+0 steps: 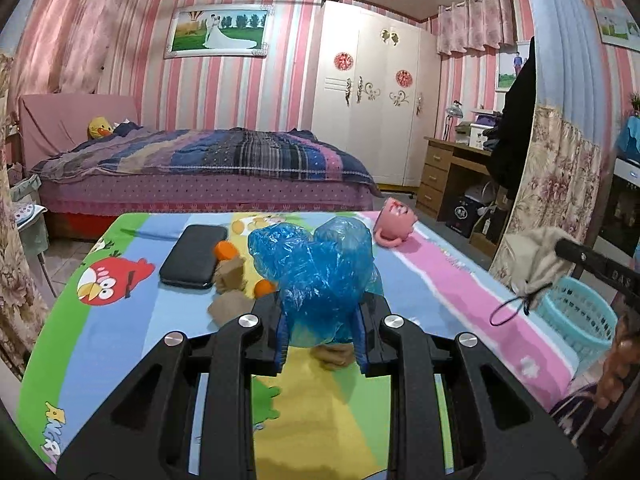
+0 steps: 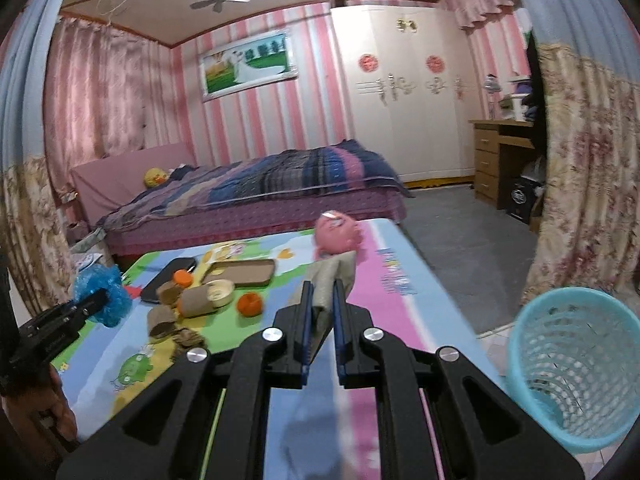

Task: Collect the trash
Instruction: 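Carry both items over the blue basket and open both grippers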

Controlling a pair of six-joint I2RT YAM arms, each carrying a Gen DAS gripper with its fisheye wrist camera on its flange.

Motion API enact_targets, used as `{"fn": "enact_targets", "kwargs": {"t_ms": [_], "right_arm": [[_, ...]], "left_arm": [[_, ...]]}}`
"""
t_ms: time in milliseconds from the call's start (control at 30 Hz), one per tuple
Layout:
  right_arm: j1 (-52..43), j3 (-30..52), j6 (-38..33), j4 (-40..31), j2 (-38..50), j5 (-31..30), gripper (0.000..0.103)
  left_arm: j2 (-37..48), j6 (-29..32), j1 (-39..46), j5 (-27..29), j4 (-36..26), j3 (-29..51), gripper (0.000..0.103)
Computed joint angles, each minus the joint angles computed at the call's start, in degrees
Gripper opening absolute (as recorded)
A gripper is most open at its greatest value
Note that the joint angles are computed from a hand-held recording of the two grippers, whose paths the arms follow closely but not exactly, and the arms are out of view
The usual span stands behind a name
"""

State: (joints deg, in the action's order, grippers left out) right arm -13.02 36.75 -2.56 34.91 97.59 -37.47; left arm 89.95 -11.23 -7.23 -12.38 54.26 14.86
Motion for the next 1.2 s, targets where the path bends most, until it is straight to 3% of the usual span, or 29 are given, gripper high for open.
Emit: {"fn": "enact_targets", "kwargs": {"t_ms": [100, 267, 400, 567, 867, 933, 967, 1000, 1200], "right_arm": [[-3.67, 2.25, 0.19, -3.41, 0.38, -1.69, 0.01], [-9.87, 4.23, -3.8, -3.0, 1.8, 0.38, 0.01], [-16.17, 7.76, -6.14, -4.06, 5.51, 0.89, 0.01], [-21.64, 12.19, -6.45, -4.82, 9.87, 2.24, 0.01], [-26.88, 18.78, -6.65, -6.95, 16.92, 4.32, 0.014], [-27.35, 20.55, -6.41, -8.28, 18.33, 4.72, 0.028], [-27.75, 20.68, -6.02, -7.97, 18.68, 4.36, 0.051], [-28.43, 20.39, -4.89, -6.56, 18.92, 3.89, 0.064], [-30.67, 21.66, -2.59, -4.84, 20.61, 4.27, 0.064]], "left_arm": [[-1.96, -0.88, -3.45, -1.7, -3.14, 1.99, 0.024], [-1.1, -3.88, -10.52, -4.41, -6.33, 6.5, 0.025], [3.62, -5.09, -17.64, -6.41, -8.44, 13.23, 0.025], [11.49, -4.89, -24.05, -4.83, -11.59, 24.13, 0.025], [27.41, -3.4, -29.68, -1.14, -23.72, 47.12, 0.026], [30.52, -3.14, -30.46, 0.12, -27.23, 52.29, 0.026], [31.77, -3.12, -30.74, 0.82, -28.51, 54.35, 0.026], [33.72, -3.23, -31.14, 1.99, -31.09, 57.73, 0.026], [40.21, -3.72, -32.41, 6.53, -38.61, 68.23, 0.028]]}}
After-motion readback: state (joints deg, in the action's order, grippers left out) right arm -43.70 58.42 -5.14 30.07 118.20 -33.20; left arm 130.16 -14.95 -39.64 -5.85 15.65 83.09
